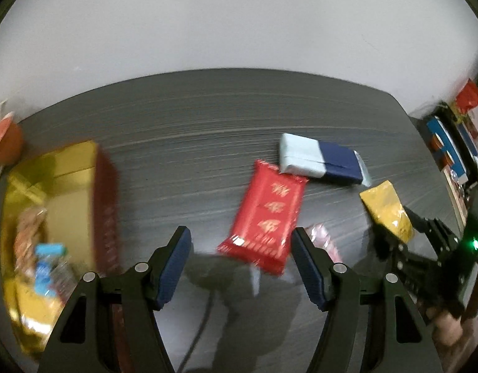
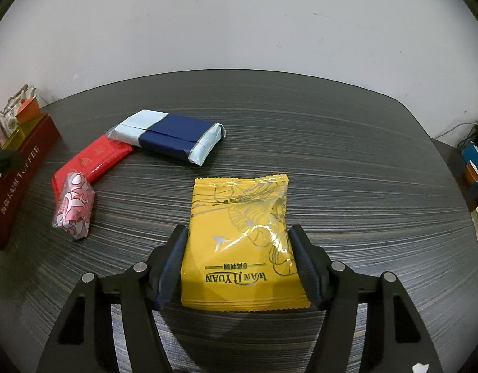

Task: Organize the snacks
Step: 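Grasp the yellow WANJIYUAN packet with the right gripper while the left gripper approaches the red packet, then grasp the red packet with the left gripper and lift it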

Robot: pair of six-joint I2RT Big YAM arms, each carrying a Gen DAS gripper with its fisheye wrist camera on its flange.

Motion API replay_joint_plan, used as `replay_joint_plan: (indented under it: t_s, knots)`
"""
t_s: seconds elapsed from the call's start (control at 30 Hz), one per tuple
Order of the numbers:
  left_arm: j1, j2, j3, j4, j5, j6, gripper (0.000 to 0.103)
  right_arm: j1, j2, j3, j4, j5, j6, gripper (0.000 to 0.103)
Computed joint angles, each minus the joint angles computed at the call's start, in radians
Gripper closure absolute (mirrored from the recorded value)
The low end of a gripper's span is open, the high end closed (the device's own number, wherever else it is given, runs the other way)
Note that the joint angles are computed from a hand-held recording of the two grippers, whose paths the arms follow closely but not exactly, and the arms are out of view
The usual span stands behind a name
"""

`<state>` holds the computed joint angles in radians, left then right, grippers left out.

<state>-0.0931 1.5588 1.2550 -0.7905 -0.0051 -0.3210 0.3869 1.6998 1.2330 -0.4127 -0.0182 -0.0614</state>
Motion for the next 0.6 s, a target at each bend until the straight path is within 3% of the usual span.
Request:
replay_joint_plan:
  t_s: [0.3, 0.43, 0.6]
  knots:
    - [-0.011, 0.177, 0.169, -0.091, 0.032, 0.018, 0.036, -0.013, -0.006, -0.008, 0.002, -0.012, -0.008, 0.040]
    - [-0.013, 0.219, 0.212, -0.143, 0.010, 0.021, 0.036, -0.015, -0.005, -0.006, 0.001, -0.014, -0.008, 0.039]
    - [-0.007, 0.229, 0.225, -0.159, 0.013, -0.001, 0.036, -0.025, -0.010, -0.012, 0.001, -0.021, -0.016, 0.039]
